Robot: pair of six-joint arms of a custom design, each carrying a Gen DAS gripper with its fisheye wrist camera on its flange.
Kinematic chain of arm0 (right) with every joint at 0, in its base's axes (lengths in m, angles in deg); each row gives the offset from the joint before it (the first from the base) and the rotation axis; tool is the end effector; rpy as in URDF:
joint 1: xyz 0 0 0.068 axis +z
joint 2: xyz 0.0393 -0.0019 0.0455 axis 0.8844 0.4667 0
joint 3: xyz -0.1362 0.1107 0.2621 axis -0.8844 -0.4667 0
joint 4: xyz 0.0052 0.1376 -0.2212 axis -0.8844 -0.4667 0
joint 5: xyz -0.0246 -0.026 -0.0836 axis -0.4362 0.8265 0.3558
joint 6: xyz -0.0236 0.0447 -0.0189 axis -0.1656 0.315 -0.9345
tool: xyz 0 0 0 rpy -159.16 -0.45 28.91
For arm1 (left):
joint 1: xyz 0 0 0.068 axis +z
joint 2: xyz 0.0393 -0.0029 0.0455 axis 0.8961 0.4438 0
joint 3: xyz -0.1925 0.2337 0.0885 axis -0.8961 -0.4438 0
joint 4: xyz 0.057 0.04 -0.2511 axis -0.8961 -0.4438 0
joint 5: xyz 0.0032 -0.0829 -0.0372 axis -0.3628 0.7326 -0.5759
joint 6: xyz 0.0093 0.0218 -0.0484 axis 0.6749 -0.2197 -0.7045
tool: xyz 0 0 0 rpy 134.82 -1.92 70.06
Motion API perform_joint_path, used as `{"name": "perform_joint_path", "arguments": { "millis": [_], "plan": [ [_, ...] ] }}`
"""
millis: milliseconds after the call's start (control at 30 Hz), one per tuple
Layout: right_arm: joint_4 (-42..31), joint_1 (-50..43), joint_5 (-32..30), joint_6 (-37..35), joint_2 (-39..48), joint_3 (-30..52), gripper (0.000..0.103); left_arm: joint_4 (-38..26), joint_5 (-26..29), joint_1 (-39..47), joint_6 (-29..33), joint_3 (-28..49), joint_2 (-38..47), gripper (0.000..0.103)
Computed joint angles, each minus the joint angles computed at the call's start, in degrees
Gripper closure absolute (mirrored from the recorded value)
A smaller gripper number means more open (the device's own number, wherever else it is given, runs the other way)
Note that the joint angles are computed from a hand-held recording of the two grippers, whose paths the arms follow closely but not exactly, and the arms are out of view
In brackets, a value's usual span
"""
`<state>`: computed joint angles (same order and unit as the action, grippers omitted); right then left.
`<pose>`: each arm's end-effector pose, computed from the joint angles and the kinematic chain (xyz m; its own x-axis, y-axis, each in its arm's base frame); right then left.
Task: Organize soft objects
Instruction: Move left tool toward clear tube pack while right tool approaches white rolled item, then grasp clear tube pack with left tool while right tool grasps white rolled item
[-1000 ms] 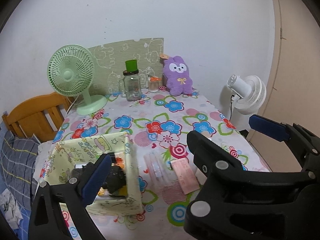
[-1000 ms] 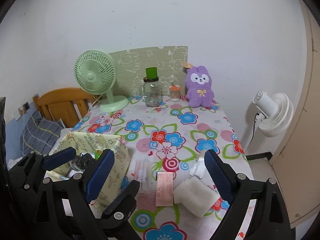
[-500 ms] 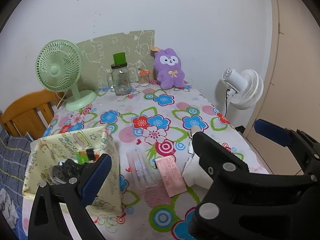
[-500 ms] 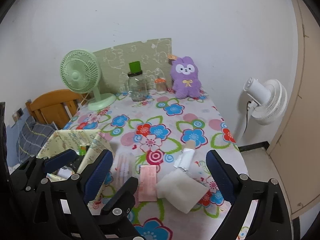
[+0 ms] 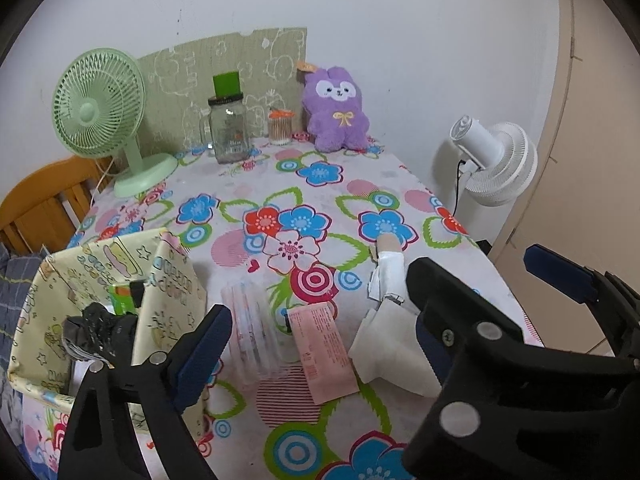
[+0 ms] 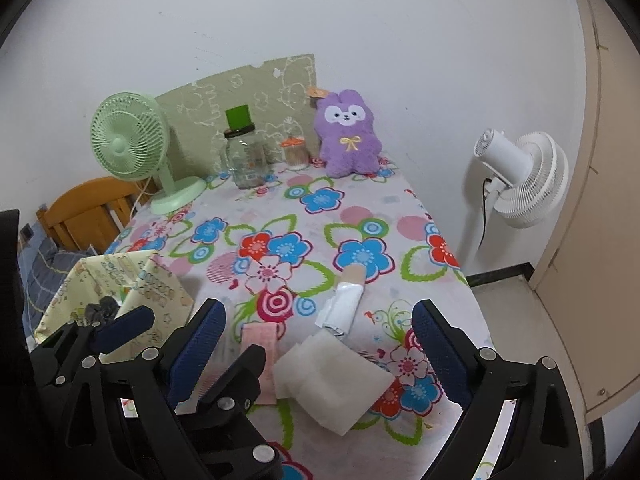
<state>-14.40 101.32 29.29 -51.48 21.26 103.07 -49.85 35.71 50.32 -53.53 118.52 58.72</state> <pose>0.1994 0.1398 0.1945 -0.5911 0.2013 -0.7811 0.1045 0.9793 0.1734 0.2248 -0.0566 0.1988 -0.6679 0.2194 -0.7111 0.3330 0.9427 -0.0219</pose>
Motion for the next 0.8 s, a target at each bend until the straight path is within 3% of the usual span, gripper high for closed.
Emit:
{"name": "perform_joint_path", "arguments": {
  "millis": [567, 800],
  "plan": [
    [7.80, -7.93, -7.89, -2.35, 11.14, 1.09, 0.007, 1.72, -5.31, 0.02, -3.32, 5.94, 15.45, 0.032],
    [9.37, -9.12, -10.00, -2.86, 15.07, 2.72, 0.007, 1.84, -7.11, 0.83, -3.90, 7.50, 18.72, 0.033]
  ]
}}
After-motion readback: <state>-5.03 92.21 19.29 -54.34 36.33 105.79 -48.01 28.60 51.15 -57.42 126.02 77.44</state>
